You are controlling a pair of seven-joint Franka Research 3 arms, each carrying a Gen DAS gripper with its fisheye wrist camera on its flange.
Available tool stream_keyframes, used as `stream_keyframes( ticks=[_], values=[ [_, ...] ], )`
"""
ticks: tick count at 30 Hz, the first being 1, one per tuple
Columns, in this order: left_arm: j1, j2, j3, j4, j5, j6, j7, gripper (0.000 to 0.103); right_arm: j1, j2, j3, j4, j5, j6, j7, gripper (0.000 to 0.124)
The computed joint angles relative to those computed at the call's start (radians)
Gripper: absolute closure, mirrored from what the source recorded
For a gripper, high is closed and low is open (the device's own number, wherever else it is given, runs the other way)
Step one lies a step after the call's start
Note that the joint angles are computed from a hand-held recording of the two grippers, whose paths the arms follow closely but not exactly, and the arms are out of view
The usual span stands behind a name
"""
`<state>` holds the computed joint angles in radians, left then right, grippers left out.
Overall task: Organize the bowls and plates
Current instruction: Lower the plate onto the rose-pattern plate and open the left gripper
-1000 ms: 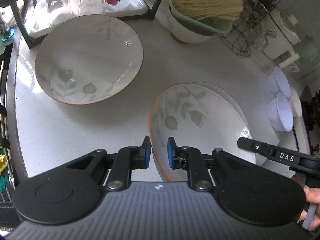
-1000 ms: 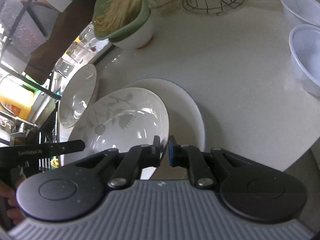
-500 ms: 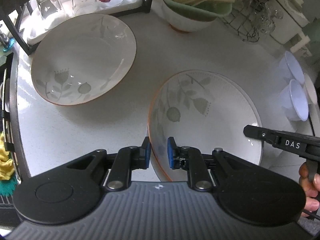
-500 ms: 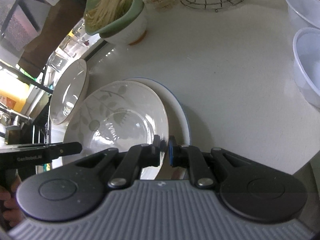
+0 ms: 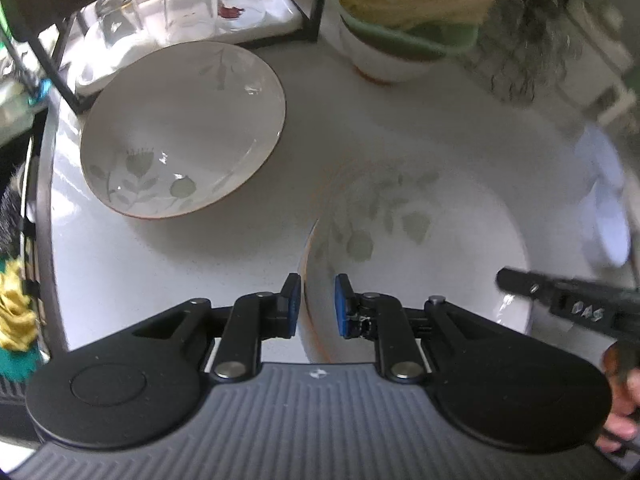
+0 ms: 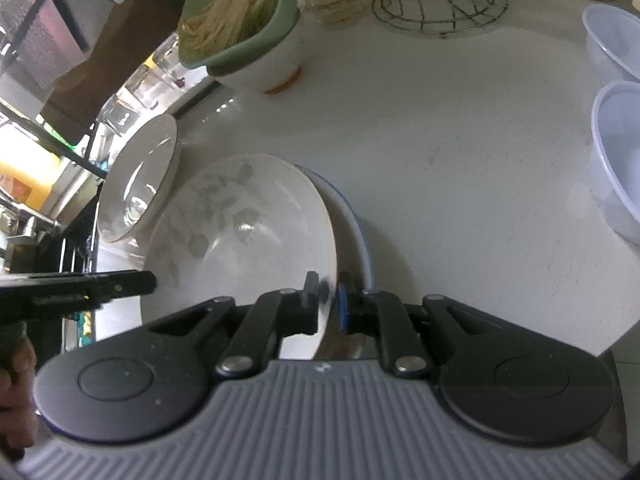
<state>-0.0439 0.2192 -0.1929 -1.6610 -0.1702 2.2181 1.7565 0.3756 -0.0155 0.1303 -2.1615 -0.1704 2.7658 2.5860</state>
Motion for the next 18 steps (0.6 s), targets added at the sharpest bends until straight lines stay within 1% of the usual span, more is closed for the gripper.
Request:
stream_keyframes(
  ticks=[2,6,13,16,18],
  values=[
    [-0.003,-0.005,0.003,-0.006,0.015,0.004,-0.010,0.083,-0.002,-0.010,-0.002,-0.022,0.018,0.030,-0.003,0.112],
    [-0.003,-0.028,0.000,-0.033,0.001,0.021,-0.008,0.083,-0.010,-0.018,0.002,-0.031,-0.009,0.037,0.015,0.112],
    [-0.007,-0.075,-0.001,-0.058,-0.058,0.057,-0.007,0.083,-0.048,-0.064,0.027,-0.047,-0.226,0.039,0.178,0.112],
    [-0.013,-0.105,0.000,-0.073,-0.078,0.089,0.004,0.082,-0.075,-0.095,0.047,-0.054,-0.322,0.038,0.245,0.112],
    [-0.022,-0.126,0.001,-0.094,-0.072,0.128,0.010,0.082,-0.093,-0.113,0.060,-0.054,-0.375,0.037,0.273,0.111]
  ],
)
